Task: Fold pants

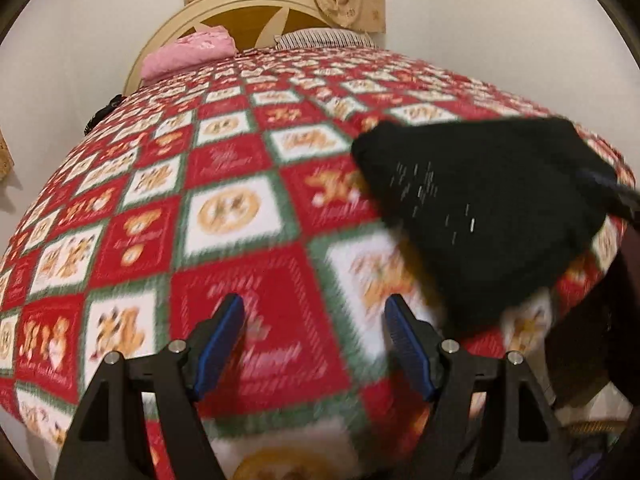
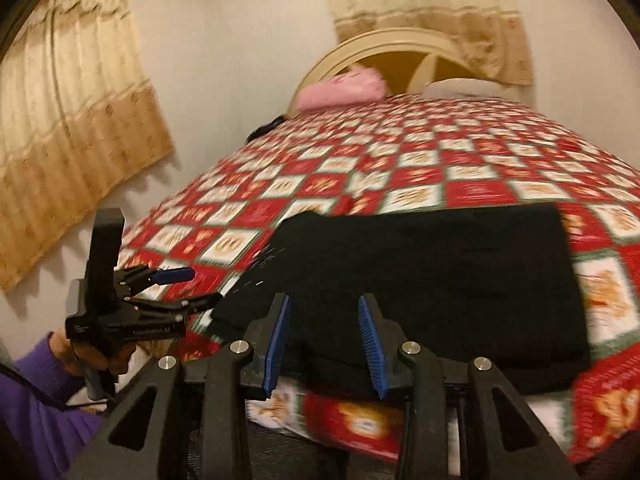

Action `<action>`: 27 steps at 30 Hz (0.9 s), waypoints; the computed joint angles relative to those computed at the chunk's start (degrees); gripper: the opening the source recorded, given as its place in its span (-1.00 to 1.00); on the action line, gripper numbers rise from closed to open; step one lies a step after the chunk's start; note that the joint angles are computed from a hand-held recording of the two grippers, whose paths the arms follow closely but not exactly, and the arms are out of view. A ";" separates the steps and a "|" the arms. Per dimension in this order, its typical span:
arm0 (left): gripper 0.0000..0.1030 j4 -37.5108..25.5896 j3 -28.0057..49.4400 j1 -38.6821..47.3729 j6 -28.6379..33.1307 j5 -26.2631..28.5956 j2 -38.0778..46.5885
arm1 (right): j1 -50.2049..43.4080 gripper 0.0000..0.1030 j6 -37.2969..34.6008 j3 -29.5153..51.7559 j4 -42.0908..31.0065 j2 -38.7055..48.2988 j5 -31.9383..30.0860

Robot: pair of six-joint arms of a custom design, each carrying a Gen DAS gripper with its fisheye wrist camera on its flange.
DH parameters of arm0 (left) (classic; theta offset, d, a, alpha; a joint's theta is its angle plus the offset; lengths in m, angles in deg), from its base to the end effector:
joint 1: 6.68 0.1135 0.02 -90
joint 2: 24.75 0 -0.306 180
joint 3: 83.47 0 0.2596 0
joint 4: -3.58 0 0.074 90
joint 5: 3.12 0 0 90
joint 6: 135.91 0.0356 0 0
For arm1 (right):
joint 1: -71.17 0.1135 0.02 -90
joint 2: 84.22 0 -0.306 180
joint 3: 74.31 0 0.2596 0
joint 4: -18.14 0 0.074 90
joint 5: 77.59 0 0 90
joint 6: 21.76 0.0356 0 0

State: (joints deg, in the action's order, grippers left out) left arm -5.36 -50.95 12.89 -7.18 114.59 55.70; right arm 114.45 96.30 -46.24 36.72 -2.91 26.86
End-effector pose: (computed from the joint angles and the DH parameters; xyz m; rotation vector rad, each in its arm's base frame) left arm 0.1948 0.0517 0.1342 0.5746 2.3435 -0.1697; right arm 0.1651 0.1432 0.1463 -0.1453 2.1830 0.4426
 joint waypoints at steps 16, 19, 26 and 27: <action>0.47 0.53 6.53 2.46 -6.78 3.22 6.57 | 0.69 -0.29 0.59 12.96 2.99 22.11 -25.38; 0.47 0.35 6.77 0.62 -8.22 5.63 5.20 | -2.19 -0.29 -1.54 12.69 -0.18 15.16 -22.72; 0.46 2.19 5.24 -9.95 -13.61 4.66 7.23 | -10.30 -0.29 -8.76 27.76 -15.08 17.42 -18.73; 0.46 1.57 4.60 -11.00 -13.55 4.63 7.81 | -10.03 -0.29 -10.62 31.19 -18.37 20.43 -18.33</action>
State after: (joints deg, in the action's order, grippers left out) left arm -3.79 -46.36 1.88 -20.73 119.23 63.51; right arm 104.42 85.68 -15.05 18.35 17.52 8.53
